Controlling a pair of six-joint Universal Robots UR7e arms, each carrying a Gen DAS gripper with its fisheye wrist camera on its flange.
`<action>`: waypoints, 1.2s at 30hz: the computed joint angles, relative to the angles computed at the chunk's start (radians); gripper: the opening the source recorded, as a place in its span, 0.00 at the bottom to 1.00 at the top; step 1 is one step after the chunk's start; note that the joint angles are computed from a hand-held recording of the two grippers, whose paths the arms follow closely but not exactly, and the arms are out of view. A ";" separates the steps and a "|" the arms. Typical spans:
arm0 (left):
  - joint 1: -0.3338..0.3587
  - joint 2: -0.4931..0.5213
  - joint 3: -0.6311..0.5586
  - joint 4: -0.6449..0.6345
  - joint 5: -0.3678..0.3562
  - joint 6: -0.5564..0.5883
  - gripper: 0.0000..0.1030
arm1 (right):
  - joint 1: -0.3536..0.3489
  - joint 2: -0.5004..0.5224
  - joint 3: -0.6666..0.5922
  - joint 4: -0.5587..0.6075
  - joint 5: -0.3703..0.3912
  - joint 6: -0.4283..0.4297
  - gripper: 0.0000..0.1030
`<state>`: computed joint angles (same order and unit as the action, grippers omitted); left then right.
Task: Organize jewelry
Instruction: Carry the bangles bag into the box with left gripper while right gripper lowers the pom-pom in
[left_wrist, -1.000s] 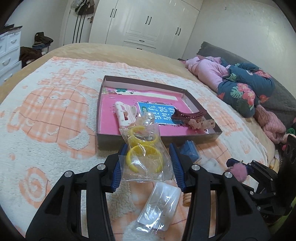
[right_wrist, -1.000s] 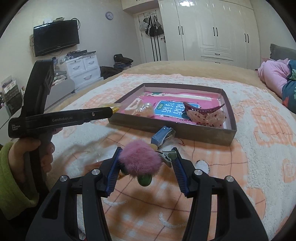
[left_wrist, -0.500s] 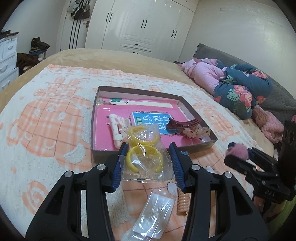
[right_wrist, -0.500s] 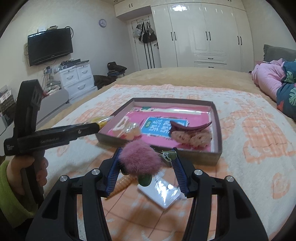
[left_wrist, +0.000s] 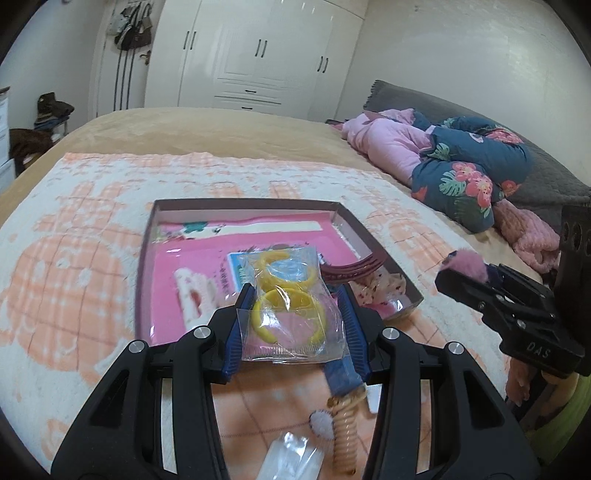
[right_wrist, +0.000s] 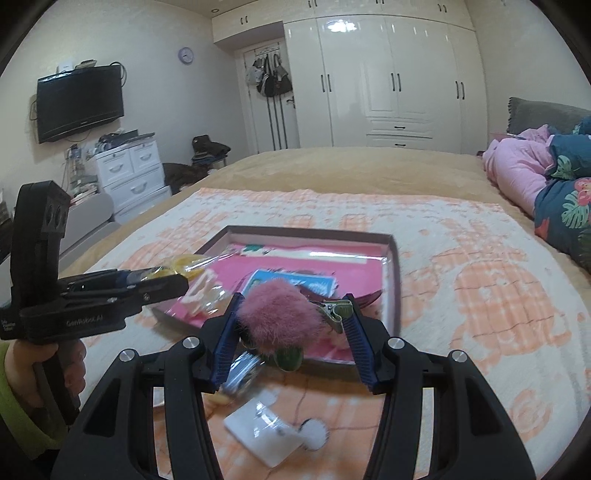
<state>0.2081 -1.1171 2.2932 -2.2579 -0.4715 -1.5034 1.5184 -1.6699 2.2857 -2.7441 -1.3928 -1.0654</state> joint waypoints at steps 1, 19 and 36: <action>0.009 0.006 -0.001 -0.032 0.003 0.033 0.36 | 0.001 0.007 -0.006 -0.006 -0.003 0.003 0.50; 0.159 0.126 -0.061 -0.437 -0.016 0.483 0.36 | 0.034 0.154 -0.075 -0.185 -0.096 0.054 0.50; 0.230 0.141 -0.045 -0.544 -0.064 0.534 0.38 | 0.042 0.278 -0.078 -0.251 -0.194 0.050 0.50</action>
